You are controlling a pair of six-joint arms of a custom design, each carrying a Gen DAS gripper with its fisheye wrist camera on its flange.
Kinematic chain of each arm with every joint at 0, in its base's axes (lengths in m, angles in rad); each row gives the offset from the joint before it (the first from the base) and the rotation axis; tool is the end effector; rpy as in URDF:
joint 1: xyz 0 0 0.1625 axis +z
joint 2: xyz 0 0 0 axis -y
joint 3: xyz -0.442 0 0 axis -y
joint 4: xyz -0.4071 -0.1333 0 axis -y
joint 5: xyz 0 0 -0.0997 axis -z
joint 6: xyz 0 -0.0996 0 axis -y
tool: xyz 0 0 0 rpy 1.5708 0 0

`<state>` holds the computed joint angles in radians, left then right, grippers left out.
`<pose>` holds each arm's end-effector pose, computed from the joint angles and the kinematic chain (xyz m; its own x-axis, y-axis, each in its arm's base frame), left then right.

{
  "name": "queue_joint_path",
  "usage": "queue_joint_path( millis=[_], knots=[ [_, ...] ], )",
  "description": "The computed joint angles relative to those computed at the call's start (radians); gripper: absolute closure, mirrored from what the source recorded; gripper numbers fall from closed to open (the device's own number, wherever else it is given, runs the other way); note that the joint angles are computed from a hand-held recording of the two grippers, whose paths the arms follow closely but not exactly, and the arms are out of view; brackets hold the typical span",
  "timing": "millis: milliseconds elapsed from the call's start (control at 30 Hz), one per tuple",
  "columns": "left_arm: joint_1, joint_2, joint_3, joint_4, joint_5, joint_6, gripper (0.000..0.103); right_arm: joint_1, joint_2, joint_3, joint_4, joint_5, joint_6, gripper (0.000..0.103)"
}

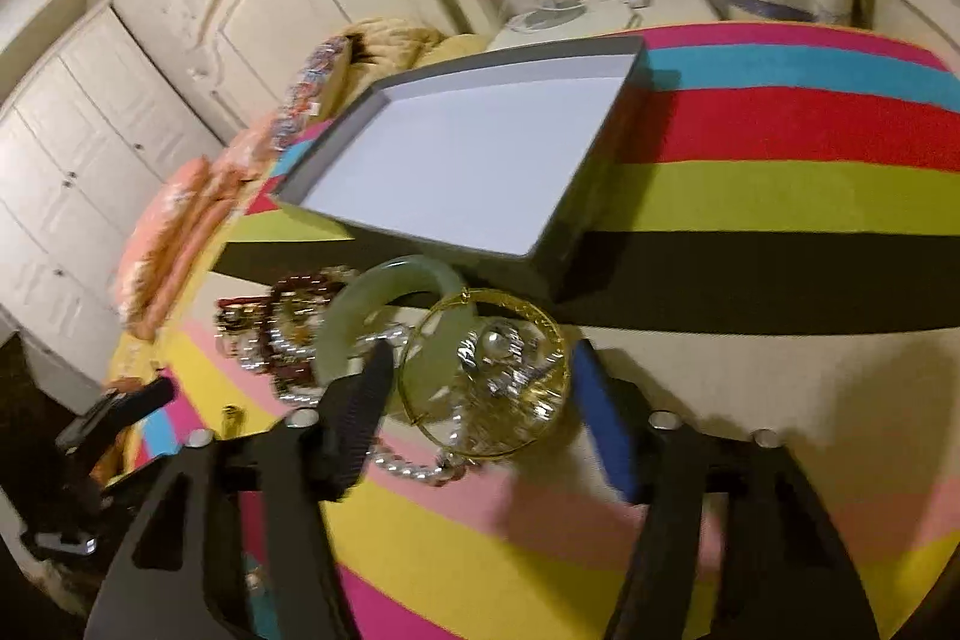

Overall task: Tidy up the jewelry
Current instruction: 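Grasp the jade bangle with left tool while right tool grasps gold bangle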

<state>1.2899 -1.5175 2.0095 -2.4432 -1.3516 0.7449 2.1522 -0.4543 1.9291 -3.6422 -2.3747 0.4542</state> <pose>0.0072 -0.5340 0.3583 -0.5314 0.7467 -0.4001 0.8401 0.5250 -0.1361 0.3576 -0.4321 -0.0499 -0.9201 0.2647 0.2888 -0.0564 0.6401 -0.7662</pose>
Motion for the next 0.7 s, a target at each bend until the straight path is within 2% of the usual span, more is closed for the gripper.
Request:
queue_joint_path(
  millis=[333,500,567,633,700],
  knots=[
    [-0.051,0.051,-0.007,0.008,-0.001,0.009,0.014,0.075,0.000,0.040,-0.136,-0.103,-0.036,0.045],
    [-0.089,0.107,-0.001,-0.031,-0.006,0.055,0.014,0.105,-0.006,0.091,-0.162,-0.148,0.029,0.045],
    [-0.107,0.144,-0.008,-0.043,0.011,0.094,0.014,0.114,-0.007,0.113,-0.161,-0.162,0.068,0.045],
    [-0.119,0.180,-0.033,0.000,0.026,0.126,0.014,0.119,-0.007,0.129,-0.156,-0.171,0.104,0.045],
    [-0.133,0.209,-0.038,0.008,0.064,0.186,0.018,0.124,-0.006,0.143,-0.160,-0.178,0.132,0.045]
  ],
)
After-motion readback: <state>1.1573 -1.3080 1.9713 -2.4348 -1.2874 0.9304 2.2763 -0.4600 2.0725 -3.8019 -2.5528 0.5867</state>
